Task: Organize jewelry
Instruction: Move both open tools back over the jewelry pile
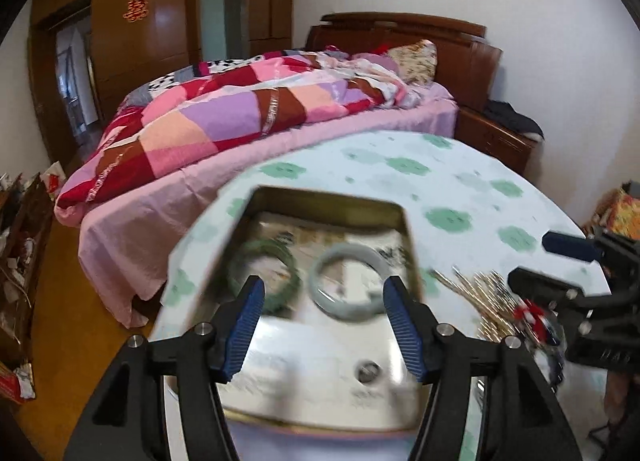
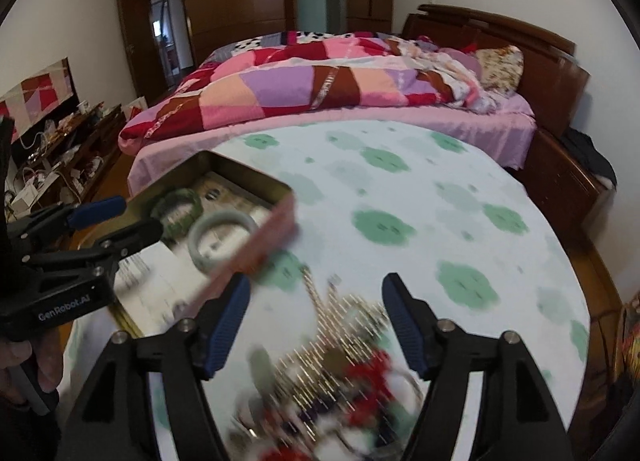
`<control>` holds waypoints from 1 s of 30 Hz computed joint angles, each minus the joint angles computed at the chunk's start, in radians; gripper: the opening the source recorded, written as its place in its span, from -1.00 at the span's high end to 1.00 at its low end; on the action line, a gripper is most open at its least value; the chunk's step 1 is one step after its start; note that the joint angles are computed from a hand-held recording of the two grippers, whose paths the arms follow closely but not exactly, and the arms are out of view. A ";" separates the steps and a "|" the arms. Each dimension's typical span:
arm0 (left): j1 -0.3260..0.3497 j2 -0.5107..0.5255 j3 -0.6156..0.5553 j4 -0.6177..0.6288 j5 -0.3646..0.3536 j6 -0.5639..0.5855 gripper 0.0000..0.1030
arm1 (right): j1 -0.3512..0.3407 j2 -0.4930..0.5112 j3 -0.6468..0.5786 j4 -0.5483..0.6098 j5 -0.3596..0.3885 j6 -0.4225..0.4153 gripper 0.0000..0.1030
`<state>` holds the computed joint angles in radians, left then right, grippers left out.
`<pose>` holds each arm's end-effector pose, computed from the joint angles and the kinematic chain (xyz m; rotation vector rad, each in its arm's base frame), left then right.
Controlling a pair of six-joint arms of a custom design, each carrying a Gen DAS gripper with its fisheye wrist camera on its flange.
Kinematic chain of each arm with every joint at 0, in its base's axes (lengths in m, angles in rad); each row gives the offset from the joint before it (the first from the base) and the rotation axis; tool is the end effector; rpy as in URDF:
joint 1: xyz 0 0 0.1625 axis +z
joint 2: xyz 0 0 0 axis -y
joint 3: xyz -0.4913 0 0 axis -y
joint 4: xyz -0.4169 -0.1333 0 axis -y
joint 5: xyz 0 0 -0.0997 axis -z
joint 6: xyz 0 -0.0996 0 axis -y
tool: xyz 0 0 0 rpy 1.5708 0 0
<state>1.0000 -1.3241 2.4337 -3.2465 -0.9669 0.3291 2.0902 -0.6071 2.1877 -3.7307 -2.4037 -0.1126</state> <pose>-0.0745 -0.4675 0.2499 0.8814 2.3444 -0.8139 0.3096 -0.4214 0.0244 0.4258 -2.2762 0.8752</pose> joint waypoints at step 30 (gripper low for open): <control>-0.180 0.045 0.198 -0.129 0.053 -0.044 -0.21 | -0.092 0.015 0.200 -0.111 -0.051 0.089 0.81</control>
